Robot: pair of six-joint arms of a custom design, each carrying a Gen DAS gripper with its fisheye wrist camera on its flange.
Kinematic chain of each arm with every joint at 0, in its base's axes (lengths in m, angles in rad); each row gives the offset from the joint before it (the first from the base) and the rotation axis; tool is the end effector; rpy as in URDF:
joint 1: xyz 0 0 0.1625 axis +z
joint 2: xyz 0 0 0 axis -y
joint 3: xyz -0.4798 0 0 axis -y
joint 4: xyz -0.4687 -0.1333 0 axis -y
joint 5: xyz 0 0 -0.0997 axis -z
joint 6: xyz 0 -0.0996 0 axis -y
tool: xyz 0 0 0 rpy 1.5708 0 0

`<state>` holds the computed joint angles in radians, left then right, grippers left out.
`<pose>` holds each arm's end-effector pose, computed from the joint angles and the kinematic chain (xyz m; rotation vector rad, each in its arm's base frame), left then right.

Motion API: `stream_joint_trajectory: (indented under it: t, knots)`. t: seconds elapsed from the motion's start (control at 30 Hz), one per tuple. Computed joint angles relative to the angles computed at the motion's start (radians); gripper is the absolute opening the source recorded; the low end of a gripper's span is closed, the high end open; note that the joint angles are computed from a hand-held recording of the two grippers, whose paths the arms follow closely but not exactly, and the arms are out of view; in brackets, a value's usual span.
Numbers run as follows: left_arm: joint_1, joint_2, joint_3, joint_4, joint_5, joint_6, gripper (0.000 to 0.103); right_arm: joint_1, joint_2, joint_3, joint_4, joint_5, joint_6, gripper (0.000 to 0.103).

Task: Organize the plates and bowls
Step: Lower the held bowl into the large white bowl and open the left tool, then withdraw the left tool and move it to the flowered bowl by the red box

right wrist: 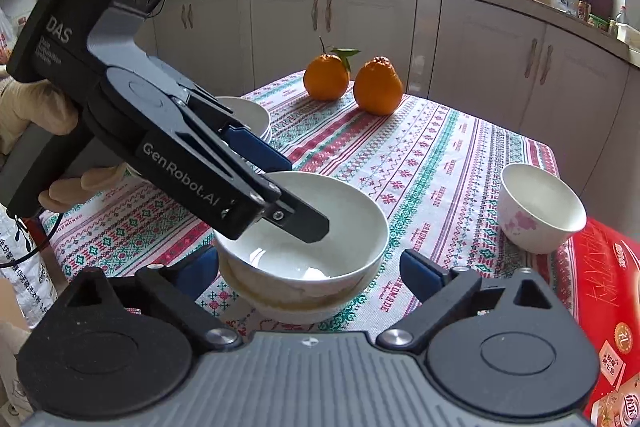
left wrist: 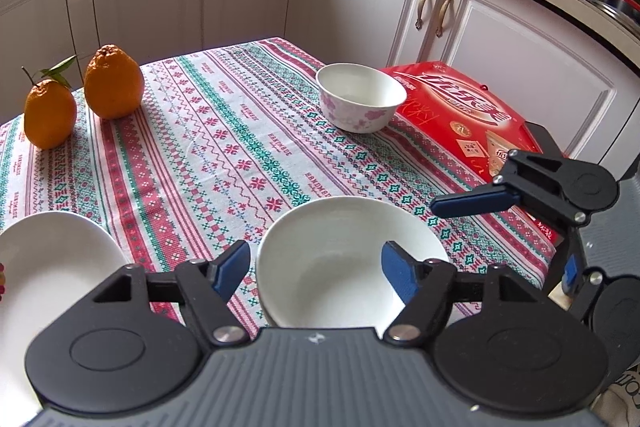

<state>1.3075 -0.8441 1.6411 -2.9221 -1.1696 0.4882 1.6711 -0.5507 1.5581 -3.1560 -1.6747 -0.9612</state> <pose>-0.0366 -0.7973 0.1604 0.8161 2.4796 -0.6772 0.2021 -0.7805 -0.0112 1.3450 -2.3749 0.6779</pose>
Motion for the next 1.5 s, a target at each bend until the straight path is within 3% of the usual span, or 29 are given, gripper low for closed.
stream_joint_trajectory:
  t: [0.27,0.43,0.93,1.17,1.4,1.5]
  knots:
    - [-0.005,-0.015,0.014,-0.04,0.01,0.004,0.077,0.0,0.0,0.004,-0.065,0.01,0.037,0.103]
    - [-0.005,-0.023,0.023,-0.05,0.008,0.002,0.077,0.001,0.016,-0.014,-0.068,-0.024,0.076,0.103]
    - [-0.013,0.002,-0.032,-0.013,0.018,0.045,0.082,-0.011,-0.014,0.011,-0.15,-0.023,0.061,0.103]
    - [-0.02,0.055,-0.122,0.045,0.015,0.081,0.083,-0.037,-0.003,-0.037,-0.166,-0.102,0.097,0.103]
    - [-0.019,0.128,-0.242,0.14,-0.001,0.116,0.083,-0.064,0.031,-0.119,-0.021,-0.194,0.164,0.103]
    - [-0.015,0.162,-0.298,0.186,-0.006,0.129,0.083,-0.071,0.05,-0.138,-0.02,-0.215,0.169,0.103]
